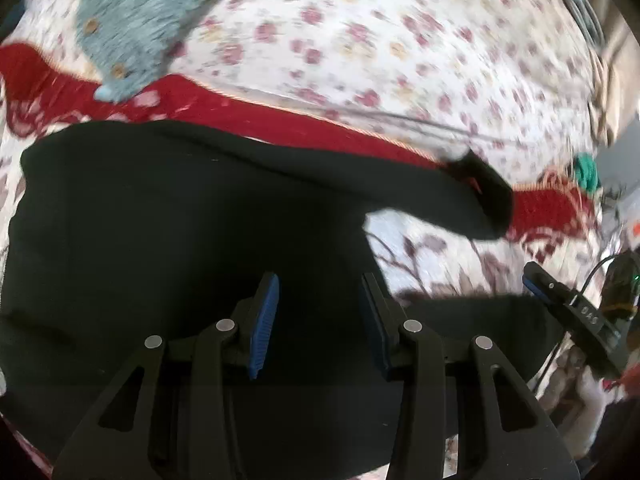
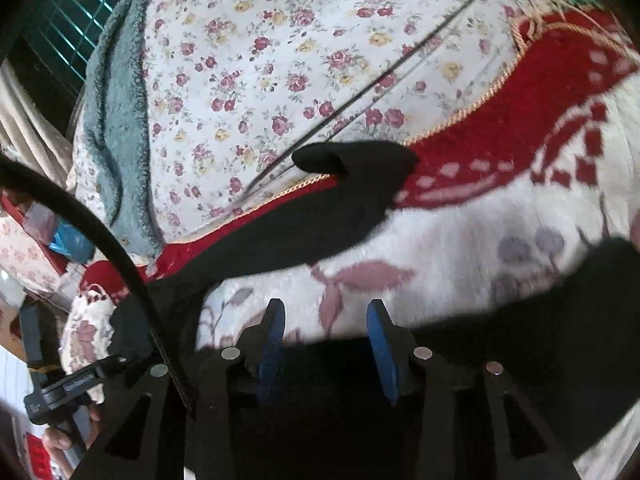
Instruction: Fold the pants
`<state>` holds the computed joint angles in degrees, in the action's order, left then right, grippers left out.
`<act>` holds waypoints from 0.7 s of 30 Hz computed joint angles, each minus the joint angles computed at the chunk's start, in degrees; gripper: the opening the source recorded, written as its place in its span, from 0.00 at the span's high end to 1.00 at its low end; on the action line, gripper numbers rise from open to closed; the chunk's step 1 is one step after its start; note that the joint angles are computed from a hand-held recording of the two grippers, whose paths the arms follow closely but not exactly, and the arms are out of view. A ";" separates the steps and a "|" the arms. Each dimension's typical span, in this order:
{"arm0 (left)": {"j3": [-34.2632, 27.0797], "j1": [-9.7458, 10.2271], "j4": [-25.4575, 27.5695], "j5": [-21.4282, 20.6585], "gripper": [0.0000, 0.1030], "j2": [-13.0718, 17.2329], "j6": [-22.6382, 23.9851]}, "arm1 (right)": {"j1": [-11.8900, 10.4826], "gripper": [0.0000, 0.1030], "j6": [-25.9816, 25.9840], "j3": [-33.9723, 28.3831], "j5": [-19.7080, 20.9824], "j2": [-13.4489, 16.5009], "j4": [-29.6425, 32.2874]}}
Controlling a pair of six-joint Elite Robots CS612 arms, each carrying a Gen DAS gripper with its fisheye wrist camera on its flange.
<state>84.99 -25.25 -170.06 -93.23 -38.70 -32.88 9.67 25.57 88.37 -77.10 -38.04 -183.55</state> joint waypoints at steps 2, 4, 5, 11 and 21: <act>-0.02 0.66 0.07 0.58 0.60 -0.08 -1.75 | 0.36 0.59 -2.51 -1.93 -2.31 0.32 1.72; -0.20 0.95 0.43 2.20 0.60 -0.15 -2.36 | 0.75 0.57 -5.48 -4.37 -4.44 0.89 3.79; -0.38 1.19 0.23 2.08 0.60 -0.08 -2.84 | 1.02 0.56 -7.24 -5.86 -5.77 1.26 5.17; -2.51 2.73 0.09 0.30 0.46 1.21 -7.06 | 3.36 0.54 -21.66 -16.81 -16.93 4.87 16.95; -9.69 3.34 6.77 2.03 0.46 4.87 -10.99 | 3.99 0.54 -32.67 -24.61 -24.01 8.93 23.64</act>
